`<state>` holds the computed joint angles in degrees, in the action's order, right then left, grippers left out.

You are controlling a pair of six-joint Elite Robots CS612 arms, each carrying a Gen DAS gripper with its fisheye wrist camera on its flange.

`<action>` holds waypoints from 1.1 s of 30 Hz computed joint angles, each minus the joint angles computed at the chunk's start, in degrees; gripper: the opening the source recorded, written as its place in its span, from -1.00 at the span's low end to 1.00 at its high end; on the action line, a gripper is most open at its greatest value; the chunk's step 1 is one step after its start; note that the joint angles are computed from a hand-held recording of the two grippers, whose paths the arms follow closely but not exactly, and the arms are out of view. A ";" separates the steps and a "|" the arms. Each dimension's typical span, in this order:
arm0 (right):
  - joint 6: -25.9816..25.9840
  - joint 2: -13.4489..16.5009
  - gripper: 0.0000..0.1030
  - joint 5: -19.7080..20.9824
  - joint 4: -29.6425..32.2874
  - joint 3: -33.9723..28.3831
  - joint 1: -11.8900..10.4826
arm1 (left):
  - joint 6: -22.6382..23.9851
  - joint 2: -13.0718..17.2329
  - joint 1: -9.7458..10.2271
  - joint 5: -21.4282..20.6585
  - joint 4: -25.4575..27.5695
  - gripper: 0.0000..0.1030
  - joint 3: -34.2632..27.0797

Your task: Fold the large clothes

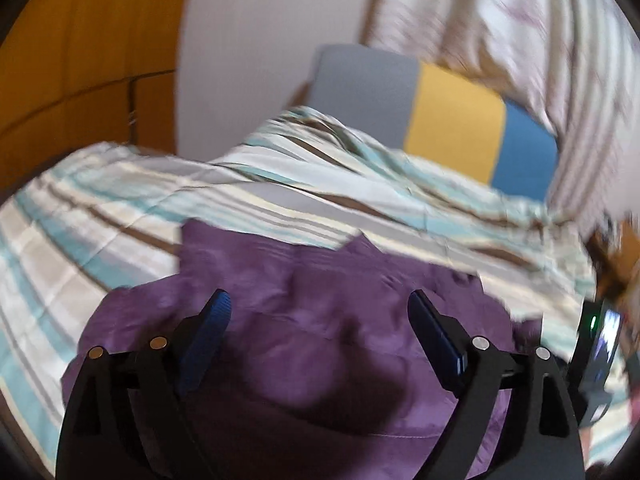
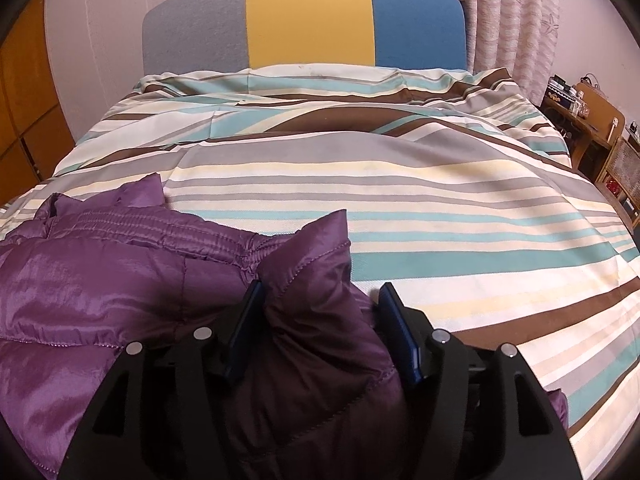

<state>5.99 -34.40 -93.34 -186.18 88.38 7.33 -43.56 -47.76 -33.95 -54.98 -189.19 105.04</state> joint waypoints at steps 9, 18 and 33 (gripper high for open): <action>1.22 -0.09 0.22 1.59 -0.12 0.13 -0.48 | 3.85 5.64 3.86 -7.07 8.99 0.73 -7.51; 2.75 -1.34 0.24 3.87 -6.78 3.12 -0.90 | 4.10 6.38 4.35 -9.42 5.45 0.86 -7.20; -5.41 -2.00 0.22 12.01 -6.05 3.94 2.66 | 3.75 6.07 4.29 -10.64 3.61 0.89 -6.46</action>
<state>0.58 -36.40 -81.33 -192.23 92.32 9.98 -39.81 -41.69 -29.66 -65.63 -185.58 98.58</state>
